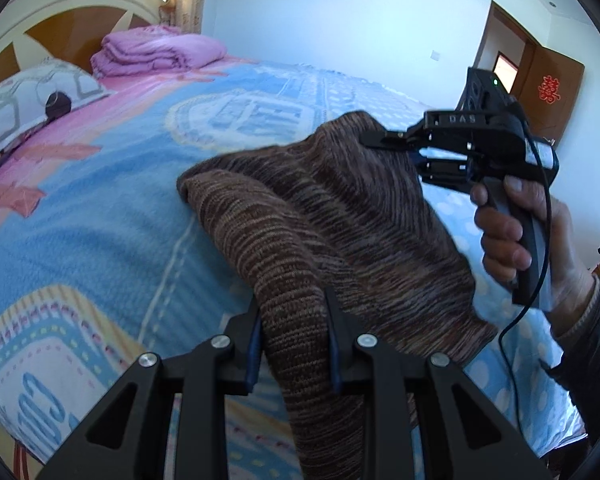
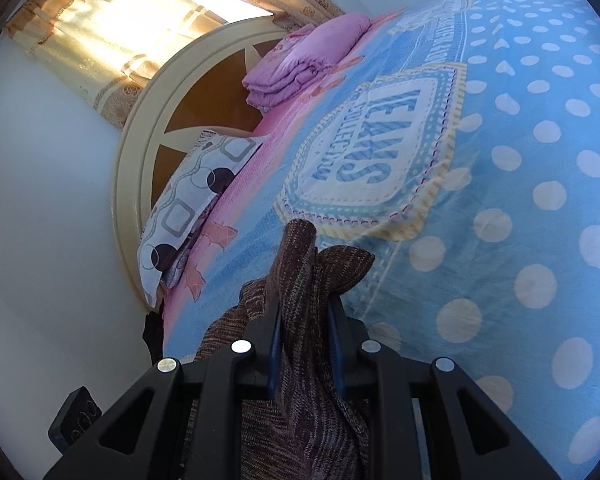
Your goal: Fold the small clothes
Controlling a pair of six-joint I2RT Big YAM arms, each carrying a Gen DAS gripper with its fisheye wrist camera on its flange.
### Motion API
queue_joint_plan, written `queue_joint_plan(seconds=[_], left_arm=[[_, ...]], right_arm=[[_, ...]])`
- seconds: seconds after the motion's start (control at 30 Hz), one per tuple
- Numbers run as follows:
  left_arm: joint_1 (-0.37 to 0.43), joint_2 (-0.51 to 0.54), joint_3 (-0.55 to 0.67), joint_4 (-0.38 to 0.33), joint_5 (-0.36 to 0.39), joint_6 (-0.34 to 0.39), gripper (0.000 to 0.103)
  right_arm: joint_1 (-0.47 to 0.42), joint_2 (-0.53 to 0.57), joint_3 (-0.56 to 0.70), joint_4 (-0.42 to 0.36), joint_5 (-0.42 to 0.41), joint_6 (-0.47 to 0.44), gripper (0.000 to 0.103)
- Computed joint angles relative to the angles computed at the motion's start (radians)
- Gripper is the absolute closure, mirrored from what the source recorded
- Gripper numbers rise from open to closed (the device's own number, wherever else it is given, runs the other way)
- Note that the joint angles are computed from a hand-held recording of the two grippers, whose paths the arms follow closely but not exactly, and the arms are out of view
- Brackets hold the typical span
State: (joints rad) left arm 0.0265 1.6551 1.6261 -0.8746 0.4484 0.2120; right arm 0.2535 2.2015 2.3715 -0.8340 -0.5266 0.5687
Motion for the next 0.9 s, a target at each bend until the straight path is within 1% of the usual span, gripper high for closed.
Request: queue_joint_plan(seconds=[0.13, 0.27, 0.47, 0.53, 0.6, 0.63, 0.7, 0.77, 0.83, 0.87, 0.9], left_arm=[[0.011, 0.006, -0.025, 0.0, -0.004, -0.01, 0.075], [0.011, 0.004, -0.04, 0.022, -0.002, -0.025, 0.075], [0.006, 0.001, -0.047, 0.029, -0.014, -0.035, 0.074], [0.004, -0.001, -0.05, 0.033, -0.019, -0.037, 0.073], [0.003, 0.001, -0.048, 0.034, -0.024, -0.046, 0.07], [0.004, 0.005, -0.046, 0.035, -0.025, -0.051, 0.067], [0.005, 0.012, -0.041, 0.041, -0.035, -0.064, 0.062], [0.007, 0.022, -0.034, 0.046, -0.041, -0.069, 0.056], [0.008, 0.024, -0.038, 0.062, -0.051, -0.078, 0.048], [0.009, 0.026, -0.039, 0.069, -0.052, -0.081, 0.048], [0.009, 0.025, -0.044, 0.077, -0.05, -0.083, 0.047]], right_arm=[[0.004, 0.053, 0.073, -0.05, 0.003, -0.001, 0.083], [0.003, 0.088, 0.118, -0.095, 0.022, -0.009, 0.083], [-0.008, 0.095, 0.092, -0.095, 0.036, 0.013, 0.083], [-0.011, 0.077, 0.045, -0.067, 0.037, 0.021, 0.082], [-0.014, 0.056, -0.001, -0.035, 0.036, 0.03, 0.083], [-0.016, 0.05, -0.016, -0.024, 0.035, 0.035, 0.082], [-0.016, 0.045, -0.025, -0.02, 0.037, 0.037, 0.082], [-0.013, 0.054, -0.002, -0.051, 0.049, 0.02, 0.081], [-0.006, 0.081, 0.053, -0.13, 0.074, -0.011, 0.079], [-0.005, 0.087, 0.061, -0.141, 0.071, -0.019, 0.079], [-0.006, 0.069, 0.023, -0.11, 0.068, -0.017, 0.079]])
